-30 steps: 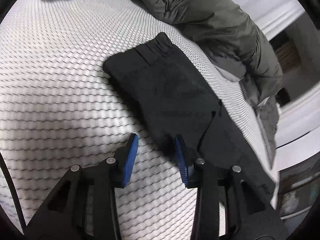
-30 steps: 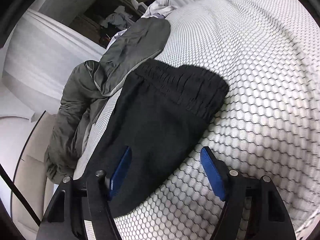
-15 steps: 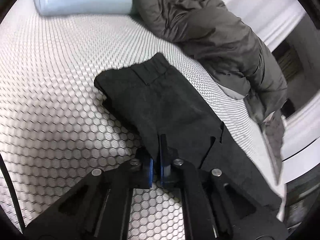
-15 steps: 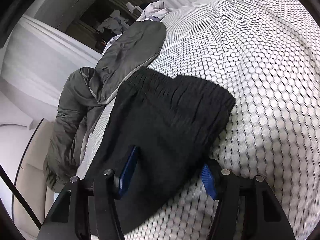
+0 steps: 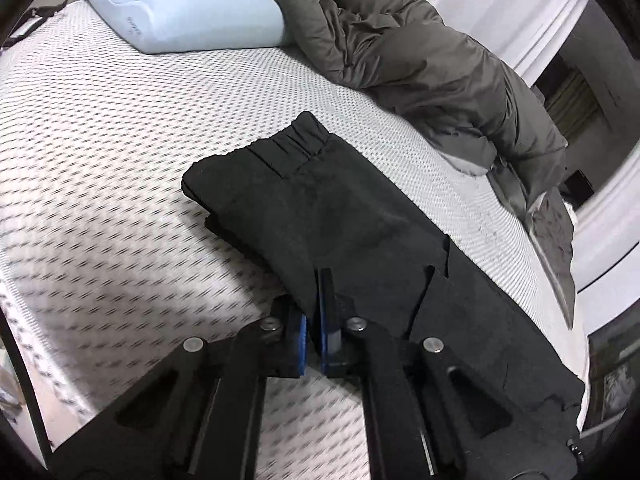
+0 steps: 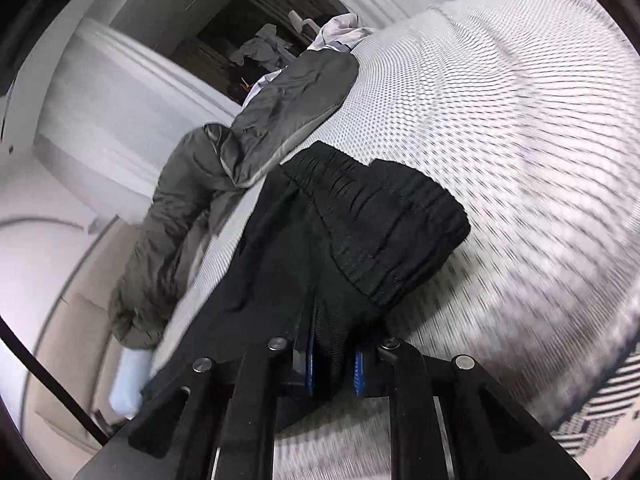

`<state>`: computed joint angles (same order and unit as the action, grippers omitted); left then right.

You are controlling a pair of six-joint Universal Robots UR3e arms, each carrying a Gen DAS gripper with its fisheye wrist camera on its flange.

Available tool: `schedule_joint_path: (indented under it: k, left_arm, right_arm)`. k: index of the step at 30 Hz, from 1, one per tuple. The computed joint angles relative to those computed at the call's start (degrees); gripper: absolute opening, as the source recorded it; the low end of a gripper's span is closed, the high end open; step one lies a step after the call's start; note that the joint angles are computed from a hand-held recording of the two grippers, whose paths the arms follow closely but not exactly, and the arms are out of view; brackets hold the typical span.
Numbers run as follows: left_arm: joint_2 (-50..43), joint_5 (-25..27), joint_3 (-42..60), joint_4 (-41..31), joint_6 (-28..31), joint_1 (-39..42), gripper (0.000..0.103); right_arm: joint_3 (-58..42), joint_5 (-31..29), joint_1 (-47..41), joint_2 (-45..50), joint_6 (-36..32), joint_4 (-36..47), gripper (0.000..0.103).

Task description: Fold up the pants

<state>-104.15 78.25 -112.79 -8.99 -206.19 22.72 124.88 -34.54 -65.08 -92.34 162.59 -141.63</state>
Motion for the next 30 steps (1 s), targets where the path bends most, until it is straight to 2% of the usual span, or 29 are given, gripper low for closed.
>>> schedule_joint_path:
  k: [1, 3, 5, 6, 8, 9, 10, 11, 13, 15, 16, 19, 24, 27, 30]
  left_arm:
    - [1.36, 0.86, -1.09, -1.01, 1.61, -0.12, 0.003]
    - [3.44, 1.42, -2.73, -2.7, 4.49, 0.18, 0.007]
    - [5.84, 1.71, -3.96, -4.42, 5.63, 0.72, 0.017]
    - [7.44, 2.5, -4.4, -5.67, 6.04, 0.78, 0.021]
    - [10.67, 4.22, -5.72, -6.17, 6.43, 0.52, 0.048]
    - [11.84, 4.31, -6.06, -6.29, 6.73, 0.4, 0.057]
    - [12.83, 4.24, -5.98, -6.71, 7.14, 0.12, 0.071]
    - [13.44, 4.02, -5.27, -7.4, 7.99, -0.62, 0.081]
    - [13.3, 4.06, -3.3, -8.73, 9.53, -2.53, 0.086]
    - [11.08, 4.69, 0.54, -9.91, 11.02, -5.38, 0.094]
    - [9.49, 4.99, 2.81, -10.39, 11.79, -7.18, 0.102]
    - [5.1, 5.53, 9.89, -13.49, 13.36, -11.22, 0.102]
    - [-5.83, 7.46, 28.4, -23.92, 15.44, -16.79, 0.102]
    - [-14.61, 10.58, 42.99, -31.79, 16.4, -20.61, 0.102]
    - [-23.1, 10.95, 57.61, -40.33, 20.04, -23.02, 0.102]
  right_arm:
    - [1.81, -0.58, -1.21, -3.75, -3.19, 2.78, 0.014]
    - [2.48, -5.39, -0.52, -8.02, -5.76, 4.22, 0.024]
    - [1.21, -11.76, 1.6, -10.49, -5.11, 3.74, 0.05]
    - [1.85, -13.49, 1.41, -12.91, -5.17, 3.33, 0.052]
    - [1.79, -14.57, 0.57, -17.6, -6.64, 4.38, 0.057]
    - [0.99, -15.03, 0.49, -19.07, -7.14, 5.36, 0.059]
    - [-0.22, -15.44, 1.01, -20.2, -7.34, 5.7, 0.063]
    - [-1.11, -15.19, 1.56, -20.69, -7.71, 6.17, 0.068]
    - [-3.6, -15.07, 4.37, -20.17, -7.9, 6.06, 0.074]
    - [-6.77, -16.65, 10.13, -16.32, -5.18, 2.58, 0.076]
    - [-8.26, -17.94, 12.87, -14.37, -3.69, 1.1, 0.076]
    - [-16.09, -22.14, 24.15, -4.35, 1.64, -3.59, 0.076]
    - [-35.98, -27.74, 39.66, 14.71, 5.89, -2.17, 0.076]
    - [-48.66, -27.99, 44.98, 25.76, 6.54, 0.6, 0.076]
    - [-58.75, -31.99, 48.53, 33.77, 6.59, 3.31, 0.076]
